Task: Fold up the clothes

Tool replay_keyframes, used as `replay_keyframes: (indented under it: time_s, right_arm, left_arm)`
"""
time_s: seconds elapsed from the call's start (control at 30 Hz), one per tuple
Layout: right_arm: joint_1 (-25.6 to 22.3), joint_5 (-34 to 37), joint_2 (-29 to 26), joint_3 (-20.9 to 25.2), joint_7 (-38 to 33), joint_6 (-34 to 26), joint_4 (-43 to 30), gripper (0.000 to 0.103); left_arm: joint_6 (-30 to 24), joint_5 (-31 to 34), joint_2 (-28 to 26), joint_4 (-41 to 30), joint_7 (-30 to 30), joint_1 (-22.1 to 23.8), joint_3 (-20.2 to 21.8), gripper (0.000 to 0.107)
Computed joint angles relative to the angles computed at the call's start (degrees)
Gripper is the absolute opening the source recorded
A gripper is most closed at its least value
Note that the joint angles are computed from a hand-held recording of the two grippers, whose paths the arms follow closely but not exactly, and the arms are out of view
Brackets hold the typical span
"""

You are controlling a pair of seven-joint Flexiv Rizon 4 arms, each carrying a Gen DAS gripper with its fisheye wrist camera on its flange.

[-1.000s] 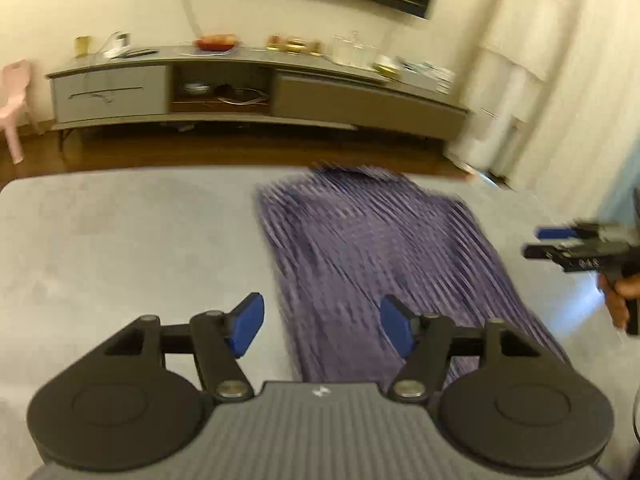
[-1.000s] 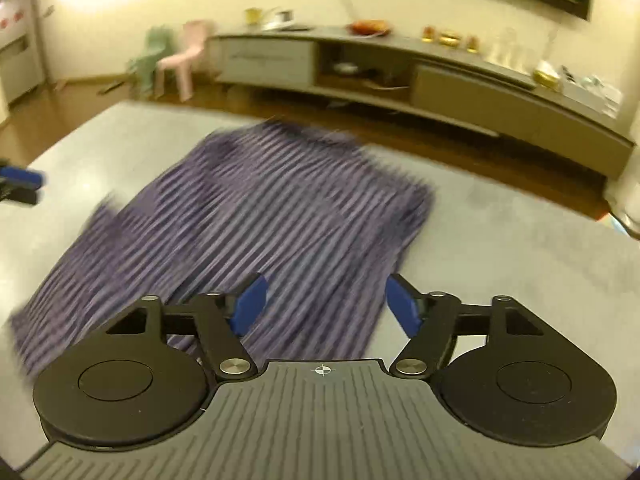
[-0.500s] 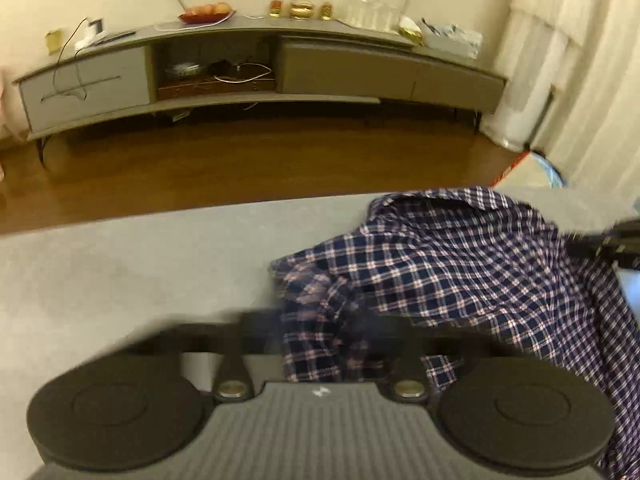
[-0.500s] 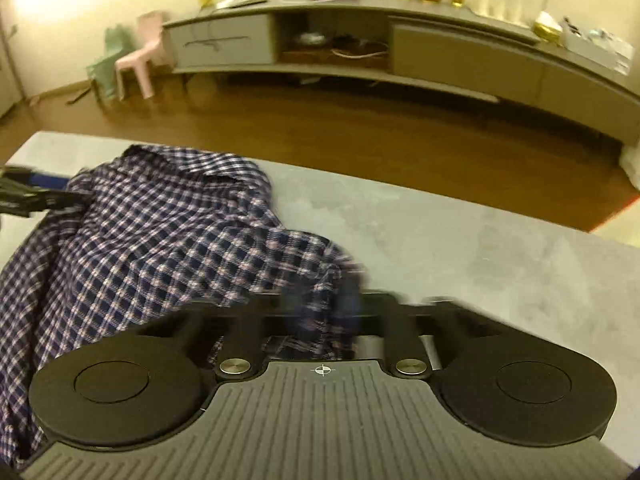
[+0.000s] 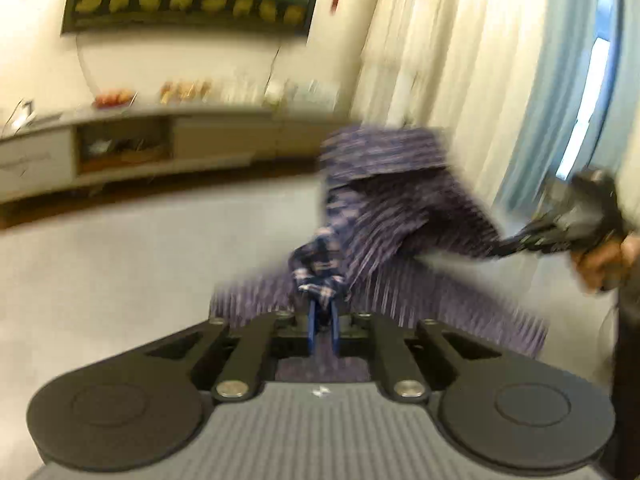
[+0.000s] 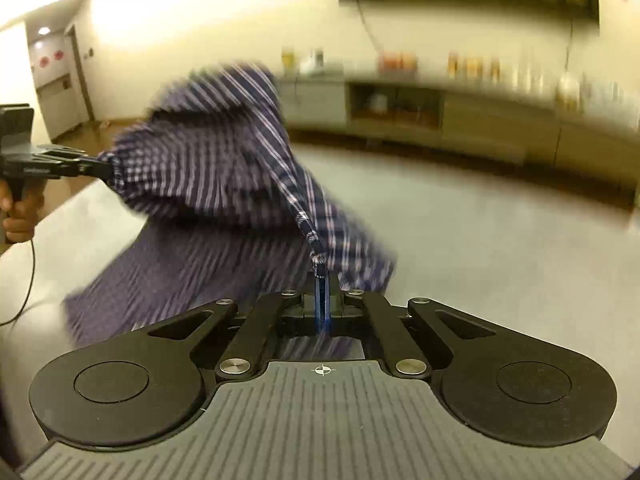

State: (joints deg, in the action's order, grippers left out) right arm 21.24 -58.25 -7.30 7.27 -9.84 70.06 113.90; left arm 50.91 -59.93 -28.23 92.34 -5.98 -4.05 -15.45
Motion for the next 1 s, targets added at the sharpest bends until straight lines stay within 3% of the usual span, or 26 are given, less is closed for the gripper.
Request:
replay_keyframes:
  time_s: [0.07, 0.13, 0.23, 0.37, 0.43, 0.53, 0.6, 0.67, 0.7, 0.8, 0.83, 0.87, 0.9, 0.93, 1.0]
  right_arm:
    - [1.5, 10.1, 0.3, 3.3, -4.0, -6.2, 1.3, 0.000]
    - [2.9, 13.5, 1.3, 4.2, -3.4, -11.2, 1.9, 0.007]
    - [5.2, 9.8, 2.8, 4.8, -0.6, -20.0, 0.7, 0.019]
    - [6.5, 3.3, 2.9, 5.4, 0.8, -20.3, -1.3, 0.034]
    - [7.7, 2.2, 0.8, 5.7, -1.1, -17.8, -3.6, 0.043]
    - [12.2, -0.3, -4.0, 5.9, -14.1, -27.1, -9.3, 0.049]
    - [15.1, -1.7, -7.1, 5.0, -23.3, -34.8, -12.2, 0.049]
    - [16.5, -2.6, -9.8, 3.7, -30.8, -38.9, -13.6, 0.042]
    - [17.0, -3.6, -10.7, 3.0, -33.4, -40.0, -13.8, 0.040]
    - [17.9, -5.1, -12.4, 1.5, -36.5, -41.0, -15.3, 0.021]
    - [18.1, -4.8, -12.7, 1.3, -37.0, -40.9, -16.0, 0.002]
    - [18.2, -4.4, -13.1, 1.1, -37.5, -40.9, -16.7, 0.000]
    - [18.4, -4.7, -13.2, 0.9, -37.7, -40.7, -17.0, 0.000]
    - [18.8, -5.8, -12.6, 0.7, -37.4, -40.6, -16.7, 0.000]
    - [19.7, -8.0, -10.7, 1.0, -36.0, -41.0, -15.7, 0.000]
  left_arm:
    - [0.5, 1.9, 1.8, 3.5, -2.2, -0.6, 1.6, 0.011]
    - [0.5, 3.4, 3.1, 5.5, -3.8, -0.7, 2.5, 0.014]
    - [1.4, 2.7, 3.7, 5.7, -4.8, -1.0, 2.2, 0.018]
    - [2.1, 2.3, 3.3, 5.2, -11.1, -1.7, 2.3, 0.025]
    - [1.3, 1.1, 3.8, 5.7, -13.7, -1.3, 2.1, 0.026]
    - [-1.9, -0.6, 5.0, 7.4, -13.5, -0.9, 1.7, 0.035]
    - [-6.0, -1.8, 5.1, 8.0, -15.2, -0.5, 1.9, 0.042]
    - [-6.1, -4.4, 4.3, 8.3, -18.7, -1.0, 2.2, 0.049]
    - [-2.9, -6.2, 3.6, 8.2, -21.9, -2.1, 2.4, 0.056]
    - [1.6, -9.0, 0.0, 5.8, -33.1, -2.7, 2.3, 0.057]
    - [1.0, -9.7, -1.0, 4.8, -34.5, -2.1, 1.7, 0.055]
    - [0.6, -9.7, -1.3, 4.3, -34.5, -1.5, 1.3, 0.048]
    - [0.2, -9.8, -1.6, 3.9, -34.4, -1.0, 1.0, 0.033]
    - [-0.2, -9.9, -2.0, 3.4, -34.3, -0.6, 0.8, 0.024]
    - [-0.4, -10.8, -1.5, 3.5, -32.9, 0.2, 0.4, 0.015]
